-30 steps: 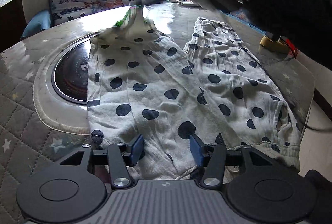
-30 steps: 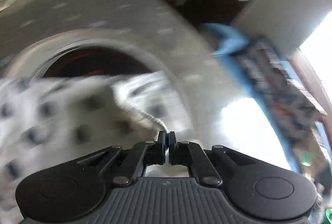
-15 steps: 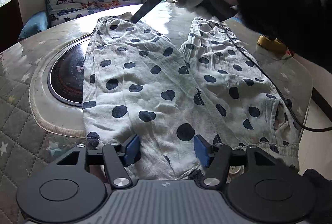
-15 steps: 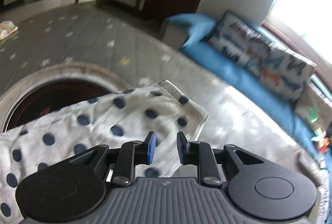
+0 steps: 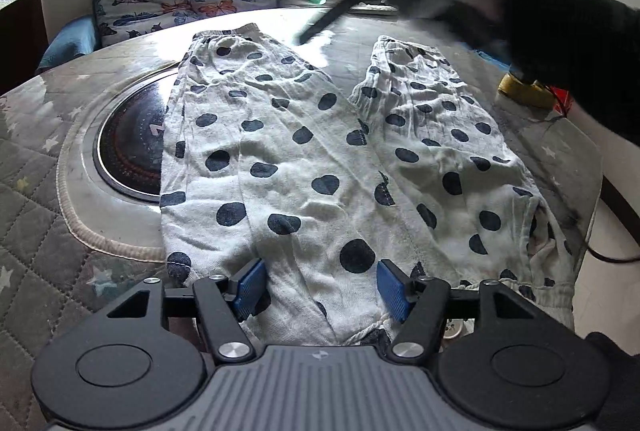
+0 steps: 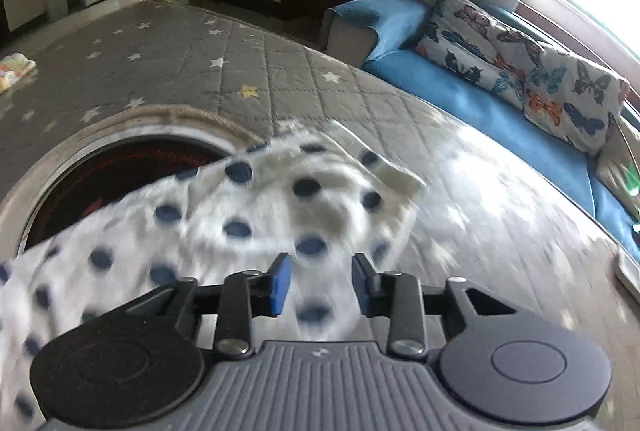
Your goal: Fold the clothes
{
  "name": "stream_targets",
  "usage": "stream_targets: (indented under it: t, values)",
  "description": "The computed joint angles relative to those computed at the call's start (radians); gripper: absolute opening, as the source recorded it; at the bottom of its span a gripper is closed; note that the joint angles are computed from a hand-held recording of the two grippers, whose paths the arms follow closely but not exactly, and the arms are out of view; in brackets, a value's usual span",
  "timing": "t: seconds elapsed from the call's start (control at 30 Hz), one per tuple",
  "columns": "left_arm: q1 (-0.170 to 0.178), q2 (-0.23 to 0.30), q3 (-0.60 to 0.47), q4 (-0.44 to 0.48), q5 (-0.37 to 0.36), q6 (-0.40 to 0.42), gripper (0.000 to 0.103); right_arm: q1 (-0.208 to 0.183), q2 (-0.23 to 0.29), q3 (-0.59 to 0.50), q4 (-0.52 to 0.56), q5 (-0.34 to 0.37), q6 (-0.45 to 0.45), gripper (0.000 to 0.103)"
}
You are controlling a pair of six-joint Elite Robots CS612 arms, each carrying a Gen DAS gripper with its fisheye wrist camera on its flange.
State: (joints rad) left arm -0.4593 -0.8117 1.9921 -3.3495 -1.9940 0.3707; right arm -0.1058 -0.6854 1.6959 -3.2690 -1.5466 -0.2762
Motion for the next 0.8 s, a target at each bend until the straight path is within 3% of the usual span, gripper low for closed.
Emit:
stream_targets:
  t: [0.1,0.2,0.47,0.63,0.8]
  values:
    - [-0.005,-0.007,0.009,-0.024,0.017,-0.024,0.065,-0.020,-0.052,0.107,-0.062,-0.017,0.007,0.035]
    - [-0.013,-0.016,0.022,-0.070,0.020,-0.040,0.065,-0.045,-0.089,0.210,-0.118,-0.027,0.080,0.035]
    - [-0.051,-0.034,0.037,-0.103,-0.031,-0.015,0.066,-0.113,-0.085,0.380,-0.314,-0.033,0.224,0.039]
    - [-0.079,-0.032,0.038,-0.053,-0.068,0.026,0.066,-0.127,-0.075,0.374,-0.370,-0.092,0.268,0.039]
    - [-0.096,-0.030,0.038,0.008,-0.088,0.064,0.066,-0.143,-0.035,0.304,-0.376,-0.067,0.318,0.039]
